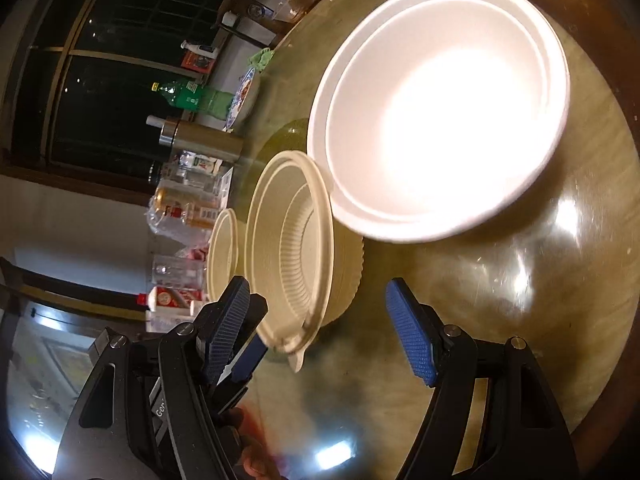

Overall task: Organize plates and bowls
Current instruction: 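Move both grippers to the beige ribbed bowl on the gold mat, then close both grippers side by side on the beige bowl rim, then lift the beige bowl with both grippers and carry it toward the red stack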

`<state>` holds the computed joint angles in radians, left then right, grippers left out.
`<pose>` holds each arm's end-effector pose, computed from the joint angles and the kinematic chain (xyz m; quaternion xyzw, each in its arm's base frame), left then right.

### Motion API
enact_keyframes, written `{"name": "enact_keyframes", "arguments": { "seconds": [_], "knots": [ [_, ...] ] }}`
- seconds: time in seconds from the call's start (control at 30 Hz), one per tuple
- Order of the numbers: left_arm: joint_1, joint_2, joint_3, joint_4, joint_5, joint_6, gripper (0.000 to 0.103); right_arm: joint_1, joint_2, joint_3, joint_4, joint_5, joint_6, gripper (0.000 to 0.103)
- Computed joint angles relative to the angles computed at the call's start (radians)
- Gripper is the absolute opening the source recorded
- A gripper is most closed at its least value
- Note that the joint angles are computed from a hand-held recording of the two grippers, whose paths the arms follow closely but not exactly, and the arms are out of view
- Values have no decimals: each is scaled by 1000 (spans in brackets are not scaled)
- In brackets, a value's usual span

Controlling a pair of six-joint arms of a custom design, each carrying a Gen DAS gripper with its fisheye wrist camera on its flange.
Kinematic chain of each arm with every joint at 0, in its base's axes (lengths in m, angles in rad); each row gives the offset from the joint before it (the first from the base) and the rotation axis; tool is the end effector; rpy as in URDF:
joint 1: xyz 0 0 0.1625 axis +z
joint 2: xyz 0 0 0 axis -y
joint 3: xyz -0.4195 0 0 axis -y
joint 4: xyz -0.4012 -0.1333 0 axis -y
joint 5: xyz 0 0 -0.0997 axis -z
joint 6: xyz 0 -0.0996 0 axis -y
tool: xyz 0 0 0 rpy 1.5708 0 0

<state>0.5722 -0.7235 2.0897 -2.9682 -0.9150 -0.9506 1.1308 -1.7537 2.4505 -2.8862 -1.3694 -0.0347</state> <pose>-0.3136 -0.4328 -0.0284 0.0177 0.9465 -0.2748 0.1686 -0.0186 -0.3993 0.2958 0.1608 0.9345 -0.3169 0.0219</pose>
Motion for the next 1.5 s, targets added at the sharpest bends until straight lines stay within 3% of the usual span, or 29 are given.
{"name": "enact_keyframes", "arguments": {
  "seconds": [0.17, 0.37, 0.53, 0.6, 0.63, 0.7, 0.8, 1.0, 1.07, 1.5],
  "knots": [
    [10, 18, -6, -28, 14, 11, 84, 30, 36, 3, -81, -61, -9, 71],
    [24, 39, -19, -32, 9, 34, 83, 60, 82, 2, -139, -127, -23, 60],
    [20, 42, -11, -48, 40, 40, 83, 66, 99, 6, -179, -159, -31, 45],
    [15, 48, -10, -46, 64, 50, 82, 72, 110, 7, -194, -181, -38, 33],
    [10, 52, -9, -38, 90, 44, 80, 74, 113, 7, -200, -188, -41, 30],
    [6, 54, -13, -8, 121, 43, 60, 80, 119, 10, -214, -205, -54, 24],
    [1, 58, -24, 43, 148, 54, 38, 83, 124, 15, -232, -211, -73, 22],
    [-2, 58, -22, 58, 156, 75, 19, 85, 131, 25, -250, -200, -114, 21],
    [-6, 60, -23, 62, 163, 82, 17, 88, 134, 28, -257, -201, -124, 17],
    [-19, 53, -10, 65, 188, 65, 14, 90, 138, 33, -263, -194, -131, 14]
  ]
}}
